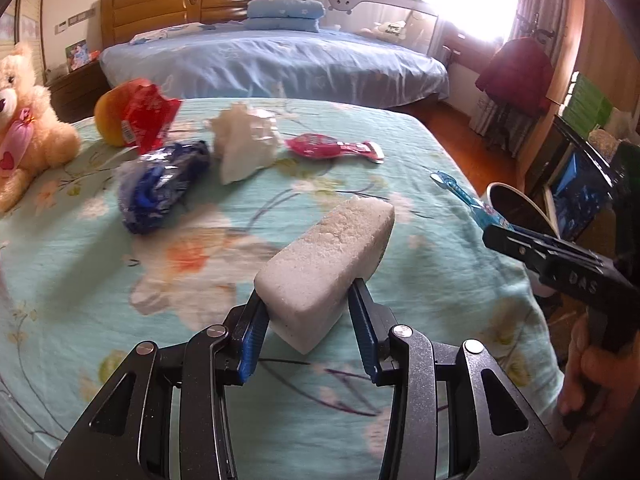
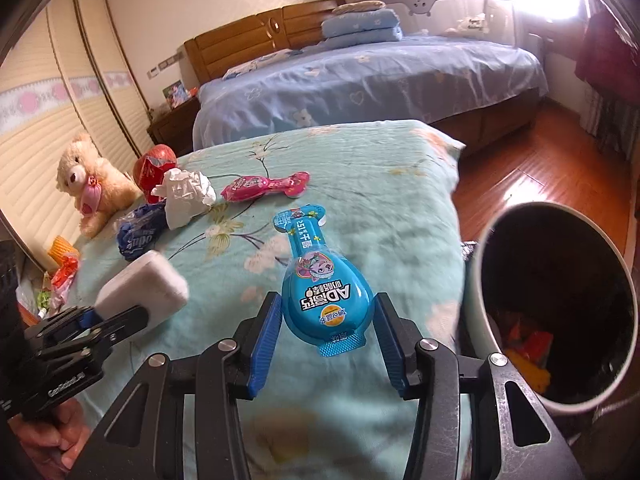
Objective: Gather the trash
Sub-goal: 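Grasp the white sponge with the left tool while the right tool grasps the blue bottle, then carry the white sponge and blue bottle over the black bin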
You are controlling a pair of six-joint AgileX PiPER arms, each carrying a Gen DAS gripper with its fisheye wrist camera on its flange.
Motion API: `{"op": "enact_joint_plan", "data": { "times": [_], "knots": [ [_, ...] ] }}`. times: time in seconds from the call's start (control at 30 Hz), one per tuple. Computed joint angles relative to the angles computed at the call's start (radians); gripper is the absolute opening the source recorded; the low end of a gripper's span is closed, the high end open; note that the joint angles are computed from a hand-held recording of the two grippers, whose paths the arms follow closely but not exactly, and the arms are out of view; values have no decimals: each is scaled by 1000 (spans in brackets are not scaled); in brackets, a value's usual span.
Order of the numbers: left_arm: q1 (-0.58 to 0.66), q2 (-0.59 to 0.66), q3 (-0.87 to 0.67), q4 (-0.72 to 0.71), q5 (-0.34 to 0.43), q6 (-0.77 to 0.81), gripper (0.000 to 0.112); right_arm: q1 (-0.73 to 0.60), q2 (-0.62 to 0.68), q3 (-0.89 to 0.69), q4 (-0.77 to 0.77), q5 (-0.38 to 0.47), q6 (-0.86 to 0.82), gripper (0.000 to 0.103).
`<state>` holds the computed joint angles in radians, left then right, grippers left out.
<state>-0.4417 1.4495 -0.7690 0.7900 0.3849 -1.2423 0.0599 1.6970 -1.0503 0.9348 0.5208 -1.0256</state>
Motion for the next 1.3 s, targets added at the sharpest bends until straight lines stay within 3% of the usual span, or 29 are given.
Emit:
{"op": "enact_joint_plan", "data": {
  "times": [0.47,1.3],
  "knots": [
    [-125,77,-107,3,51,-25,39,-127,-113,128,117,31,-136,47],
    [-240,264,-381,-89,119,127,39,-359,-119,144,166,66,-228,47]
  ]
}}
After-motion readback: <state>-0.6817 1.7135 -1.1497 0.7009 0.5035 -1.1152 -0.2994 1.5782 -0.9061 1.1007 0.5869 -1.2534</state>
